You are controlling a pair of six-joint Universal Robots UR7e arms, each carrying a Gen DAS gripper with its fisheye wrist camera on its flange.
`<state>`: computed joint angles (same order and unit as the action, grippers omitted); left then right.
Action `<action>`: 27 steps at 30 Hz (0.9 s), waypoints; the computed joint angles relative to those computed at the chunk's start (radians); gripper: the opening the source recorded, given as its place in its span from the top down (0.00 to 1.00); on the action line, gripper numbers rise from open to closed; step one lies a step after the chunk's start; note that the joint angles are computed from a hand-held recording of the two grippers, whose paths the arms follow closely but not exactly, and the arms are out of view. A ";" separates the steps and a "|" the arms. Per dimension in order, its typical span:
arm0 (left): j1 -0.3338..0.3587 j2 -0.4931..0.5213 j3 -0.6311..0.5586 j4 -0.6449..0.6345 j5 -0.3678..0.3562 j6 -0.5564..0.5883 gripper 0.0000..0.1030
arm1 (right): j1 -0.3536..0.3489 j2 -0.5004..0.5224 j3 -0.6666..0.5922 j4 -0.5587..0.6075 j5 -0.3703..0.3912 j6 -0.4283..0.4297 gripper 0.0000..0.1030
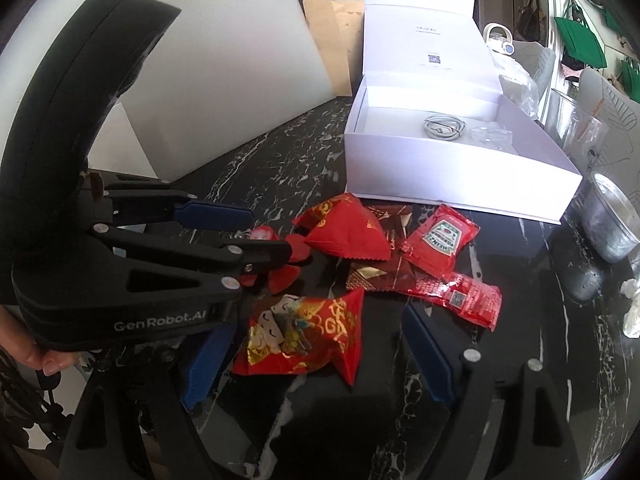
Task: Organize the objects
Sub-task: 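Grasp the red flower-shaped candy with the left gripper while the right grasps a red-gold snack packet, then lift the red candy with the left gripper while the right gripper lifts the snack packet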
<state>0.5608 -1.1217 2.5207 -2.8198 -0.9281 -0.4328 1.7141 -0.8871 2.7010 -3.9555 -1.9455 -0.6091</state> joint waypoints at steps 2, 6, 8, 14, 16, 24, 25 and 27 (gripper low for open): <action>-0.001 -0.013 0.003 0.017 0.003 -0.004 0.63 | -0.002 0.022 -0.002 -0.033 -0.005 -0.016 0.18; -0.004 -0.024 0.009 0.027 0.009 -0.013 0.63 | -0.003 0.052 -0.006 -0.064 -0.026 -0.033 0.33; -0.001 -0.029 0.009 0.034 0.005 -0.016 0.63 | -0.003 0.062 0.000 -0.092 -0.041 -0.047 0.46; 0.011 -0.025 -0.001 0.046 -0.022 -0.021 0.39 | -0.023 0.039 0.032 -0.116 -0.050 -0.054 0.48; 0.006 -0.014 0.000 0.030 -0.018 -0.028 0.31 | -0.033 0.037 0.046 -0.140 -0.055 -0.055 0.48; 0.001 0.059 -0.025 0.049 0.019 -0.096 0.20 | -0.072 0.053 0.104 -0.264 -0.057 -0.055 0.48; 0.002 0.064 -0.024 0.038 0.017 -0.098 0.18 | -0.072 0.057 0.103 -0.271 -0.059 -0.052 0.48; 0.009 0.070 -0.021 0.020 0.012 -0.105 0.13 | -0.074 0.050 0.108 -0.272 -0.063 -0.045 0.48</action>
<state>0.5694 -1.0519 2.4996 -2.7999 -0.9160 -0.5380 1.6397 -0.8372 2.8094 -4.2280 -2.0085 -0.6543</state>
